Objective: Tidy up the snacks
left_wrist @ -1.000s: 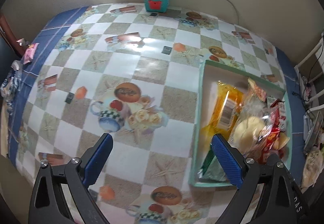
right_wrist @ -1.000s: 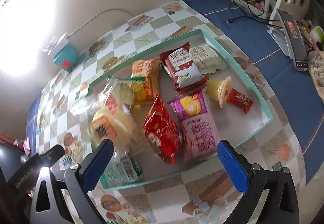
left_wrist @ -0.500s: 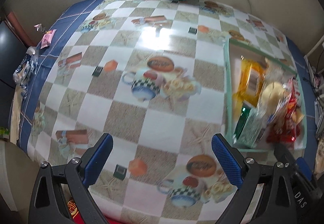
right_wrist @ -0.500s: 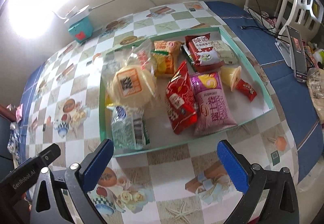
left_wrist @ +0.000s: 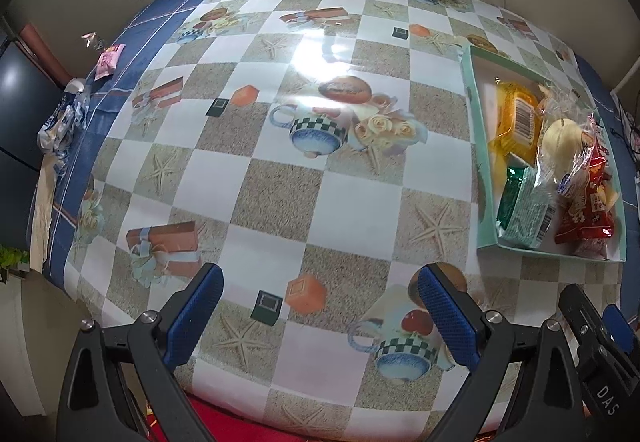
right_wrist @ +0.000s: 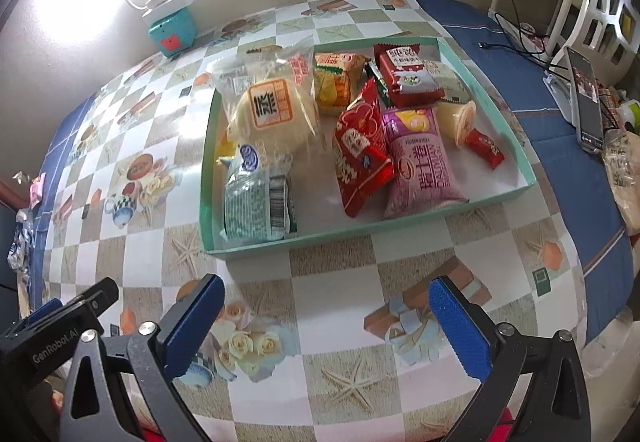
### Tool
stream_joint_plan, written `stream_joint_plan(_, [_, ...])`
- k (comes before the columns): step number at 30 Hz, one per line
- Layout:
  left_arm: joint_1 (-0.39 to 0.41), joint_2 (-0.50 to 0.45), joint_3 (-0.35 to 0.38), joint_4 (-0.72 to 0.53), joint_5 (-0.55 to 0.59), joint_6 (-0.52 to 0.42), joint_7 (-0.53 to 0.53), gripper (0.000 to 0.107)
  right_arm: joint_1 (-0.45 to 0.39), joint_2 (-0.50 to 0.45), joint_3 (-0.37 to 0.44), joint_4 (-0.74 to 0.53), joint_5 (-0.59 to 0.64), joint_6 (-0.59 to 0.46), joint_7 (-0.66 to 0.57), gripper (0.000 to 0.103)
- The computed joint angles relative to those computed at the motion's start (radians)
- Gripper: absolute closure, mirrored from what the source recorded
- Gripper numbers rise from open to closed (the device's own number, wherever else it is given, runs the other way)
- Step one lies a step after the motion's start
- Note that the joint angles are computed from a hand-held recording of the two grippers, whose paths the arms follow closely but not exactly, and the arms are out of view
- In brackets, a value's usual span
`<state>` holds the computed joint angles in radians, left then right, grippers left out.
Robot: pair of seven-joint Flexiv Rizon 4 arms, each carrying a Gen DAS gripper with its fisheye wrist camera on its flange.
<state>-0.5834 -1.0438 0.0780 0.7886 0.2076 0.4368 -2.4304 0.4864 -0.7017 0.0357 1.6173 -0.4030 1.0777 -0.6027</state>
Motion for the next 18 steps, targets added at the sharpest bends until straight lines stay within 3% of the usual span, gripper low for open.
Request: stream_joint_plan(18, [-0.005, 0.037, 0.0, 0.064, 0.014, 0.025, -0.014, 0.009, 0.003, 0.029, -0.003, 0.054, -0.008, 0.023, 0.023, 0.0])
